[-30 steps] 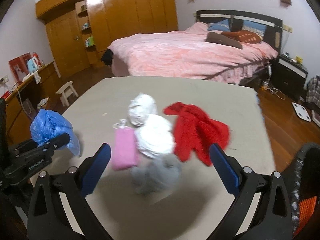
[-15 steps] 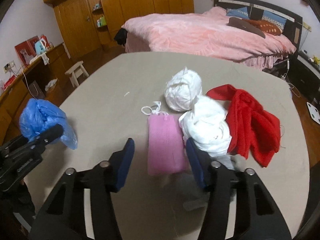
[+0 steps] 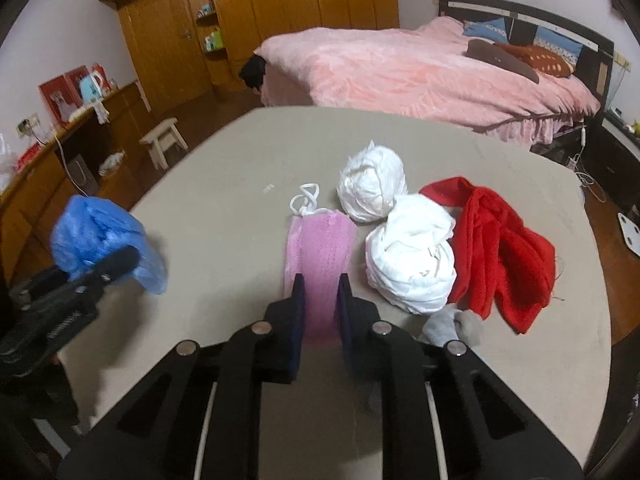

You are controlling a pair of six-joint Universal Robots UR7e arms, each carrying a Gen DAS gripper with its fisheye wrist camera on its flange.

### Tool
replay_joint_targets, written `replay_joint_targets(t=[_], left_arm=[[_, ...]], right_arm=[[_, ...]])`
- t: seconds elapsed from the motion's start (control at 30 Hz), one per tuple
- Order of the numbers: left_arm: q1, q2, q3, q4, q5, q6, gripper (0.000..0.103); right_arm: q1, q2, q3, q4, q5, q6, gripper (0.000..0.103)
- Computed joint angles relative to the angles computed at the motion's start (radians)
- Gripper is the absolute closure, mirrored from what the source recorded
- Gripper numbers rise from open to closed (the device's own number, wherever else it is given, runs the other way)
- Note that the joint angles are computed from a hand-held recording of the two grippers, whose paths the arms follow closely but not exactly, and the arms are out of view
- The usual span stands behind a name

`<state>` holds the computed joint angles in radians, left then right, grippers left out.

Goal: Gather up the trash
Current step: 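Grasp the pink mesh bag with the right gripper while the left gripper holds the blue bag, then carry the blue bag and pink mesh bag over the bin and release both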

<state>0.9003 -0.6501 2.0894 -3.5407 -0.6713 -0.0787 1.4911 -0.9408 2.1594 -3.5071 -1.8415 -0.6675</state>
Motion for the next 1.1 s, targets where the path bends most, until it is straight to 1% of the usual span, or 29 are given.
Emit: replay_joint_targets(t=[0.17,0.3,0.67,0.87,1.1], left_arm=[[-0.033,-0.008,0.018,0.0,0.015,-0.009,0.07],[-0.072,-0.011,0.032,-0.005,0.032,-0.014,0.07],[-0.18,-0.022,0.046,0.006,0.05,-0.043,0.07],[-0.227,-0.014,0.041,0.016,0.036,-0.059,0.07],[-0.274,0.002,0.026,0.022,0.005,-0.069,0.07]], right_arm=[[0.002,-0.066,0.045,0.006,0.036,0.012,0.088],[0.005,-0.119,0.077,0.007,0.059,0.032,0.088],[0.009,-0.261,0.162,-0.024,0.087,0.031,0.088],[-0.001,-0.347,0.198,-0.024,0.074,0.036,0.088],[-0.029,-0.44,0.239,-0.027,0.096,0.03,0.088]])
